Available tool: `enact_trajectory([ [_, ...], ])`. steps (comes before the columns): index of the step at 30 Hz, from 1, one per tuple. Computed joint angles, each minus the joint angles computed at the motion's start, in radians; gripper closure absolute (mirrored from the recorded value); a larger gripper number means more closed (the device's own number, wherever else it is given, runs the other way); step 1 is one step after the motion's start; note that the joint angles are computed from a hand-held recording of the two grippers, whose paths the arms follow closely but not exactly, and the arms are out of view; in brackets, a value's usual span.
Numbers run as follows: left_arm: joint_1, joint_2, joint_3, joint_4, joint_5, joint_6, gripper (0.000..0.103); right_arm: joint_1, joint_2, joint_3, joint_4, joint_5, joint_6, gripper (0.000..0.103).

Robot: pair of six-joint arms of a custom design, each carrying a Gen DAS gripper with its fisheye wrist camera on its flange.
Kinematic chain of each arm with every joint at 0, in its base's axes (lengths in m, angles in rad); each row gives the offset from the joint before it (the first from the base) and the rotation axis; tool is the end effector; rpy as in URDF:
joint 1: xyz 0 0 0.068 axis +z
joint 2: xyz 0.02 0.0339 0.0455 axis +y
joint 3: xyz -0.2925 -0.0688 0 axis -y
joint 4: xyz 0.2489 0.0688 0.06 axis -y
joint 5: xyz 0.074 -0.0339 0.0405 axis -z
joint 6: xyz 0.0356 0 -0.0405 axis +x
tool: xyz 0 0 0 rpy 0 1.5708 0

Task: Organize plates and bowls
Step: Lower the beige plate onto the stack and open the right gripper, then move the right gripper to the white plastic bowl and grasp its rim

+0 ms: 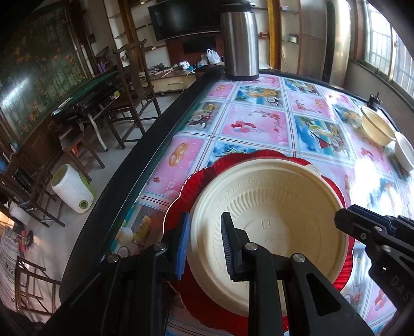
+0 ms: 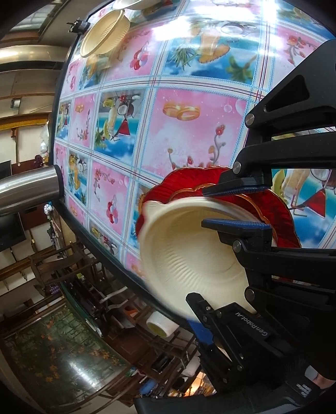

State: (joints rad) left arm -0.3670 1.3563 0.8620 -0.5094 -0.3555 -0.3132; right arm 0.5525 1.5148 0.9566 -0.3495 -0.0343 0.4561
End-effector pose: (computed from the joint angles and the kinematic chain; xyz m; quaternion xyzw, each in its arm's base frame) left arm 0.2499 -0.0828 0.2435 -0.0240 0.9459 0.0682 0.3162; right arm 0.2666 0.1658 0.2382 -0.0511 0.9440 0.1715 0.2771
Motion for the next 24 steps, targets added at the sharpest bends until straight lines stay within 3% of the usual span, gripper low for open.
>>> enact_trajectory([
  [3,0.006,0.004,0.010,-0.002,0.006,0.000,0.078,-0.010,-0.010,-0.002,0.000,-0.010,-0.001,0.085],
  [9,-0.003,-0.003,0.032,0.004,0.008,-0.023,0.049,-0.020,-0.065,-0.032,0.016,-0.018,0.010,0.085],
  [16,-0.083,-0.003,0.103,-0.018,0.023,-0.056,0.033,-0.085,-0.166,-0.073,-0.002,-0.034,0.001,0.085],
  [18,-0.123,0.002,0.122,-0.018,0.027,-0.068,0.033,-0.123,-0.198,-0.091,-0.009,-0.049,-0.006,0.084],
  [21,-0.192,0.032,0.160,-0.032,0.020,-0.081,0.033,-0.187,-0.247,-0.117,-0.029,-0.068,-0.022,0.073],
  [24,-0.254,0.061,0.191,-0.036,0.003,-0.094,0.033,-0.270,-0.301,-0.150,-0.045,-0.101,-0.043,0.072],
])
